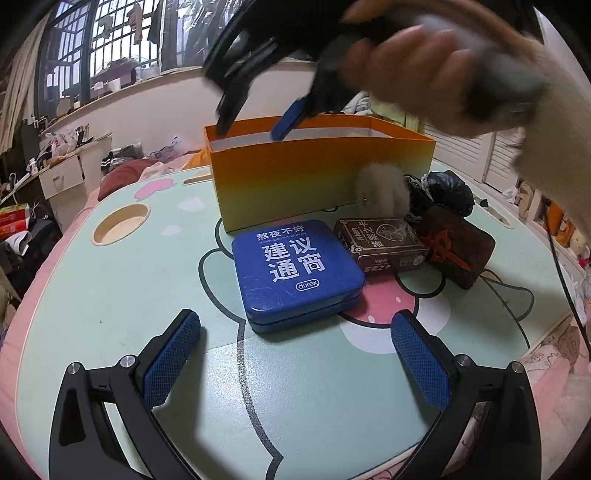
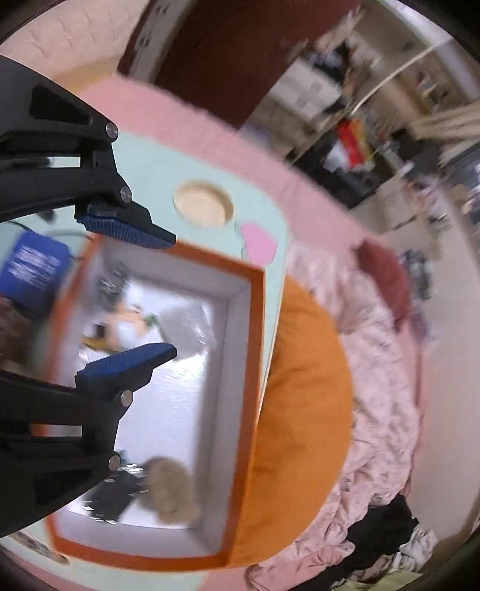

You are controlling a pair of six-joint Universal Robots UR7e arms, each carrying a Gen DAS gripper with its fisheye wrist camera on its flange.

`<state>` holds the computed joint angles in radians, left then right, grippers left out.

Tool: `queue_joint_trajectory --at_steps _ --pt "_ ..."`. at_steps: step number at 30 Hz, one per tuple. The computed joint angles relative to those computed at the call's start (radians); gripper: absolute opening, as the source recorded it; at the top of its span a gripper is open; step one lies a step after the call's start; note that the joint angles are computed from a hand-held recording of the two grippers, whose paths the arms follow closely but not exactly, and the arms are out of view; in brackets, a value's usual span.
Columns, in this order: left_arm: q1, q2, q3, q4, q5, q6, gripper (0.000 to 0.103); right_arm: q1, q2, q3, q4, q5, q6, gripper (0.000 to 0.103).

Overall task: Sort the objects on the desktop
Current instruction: 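Grasp the clear plastic bag inside the orange box with the right tool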

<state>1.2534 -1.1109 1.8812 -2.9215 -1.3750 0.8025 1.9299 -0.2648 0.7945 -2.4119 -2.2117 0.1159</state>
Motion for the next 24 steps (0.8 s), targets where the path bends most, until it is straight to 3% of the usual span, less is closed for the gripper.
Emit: queue_joint_trajectory --at_steps 4,5,6,8,11,16,19,24 --pt "-0.001 -0.003 0.004 0.002 -0.004 0.0 0.103 -0.011 0.116 -0.195 0.189 -0.067 0.022 0.049" --pt "-0.002 -0.003 0.004 0.001 -0.004 -0.001 0.103 -0.018 0.129 -0.209 0.189 -0.078 0.021 0.032" --pt "-0.002 -0.003 0.004 0.002 -0.004 -0.002 0.103 -0.025 0.114 -0.181 0.18 -0.07 0.035 0.03" --pt "-0.003 -0.004 0.007 0.002 -0.005 0.001 0.103 -0.03 0.069 -0.1 0.069 -0.046 0.002 0.029" --pt "-0.003 -0.005 0.009 0.001 -0.006 -0.001 0.103 -0.015 -0.045 0.129 -0.195 -0.03 -0.071 0.029" --pt "-0.003 -0.005 0.008 0.002 -0.006 0.001 0.103 0.016 -0.261 0.515 -0.542 0.115 -0.152 0.029" --pt "-0.003 -0.005 0.008 0.003 -0.007 0.001 0.103 0.034 -0.361 0.739 -0.748 0.123 -0.223 0.03" --pt "-0.005 -0.007 0.011 0.003 -0.006 0.001 0.103 0.014 -0.439 0.97 -0.885 0.14 -0.2 0.031"
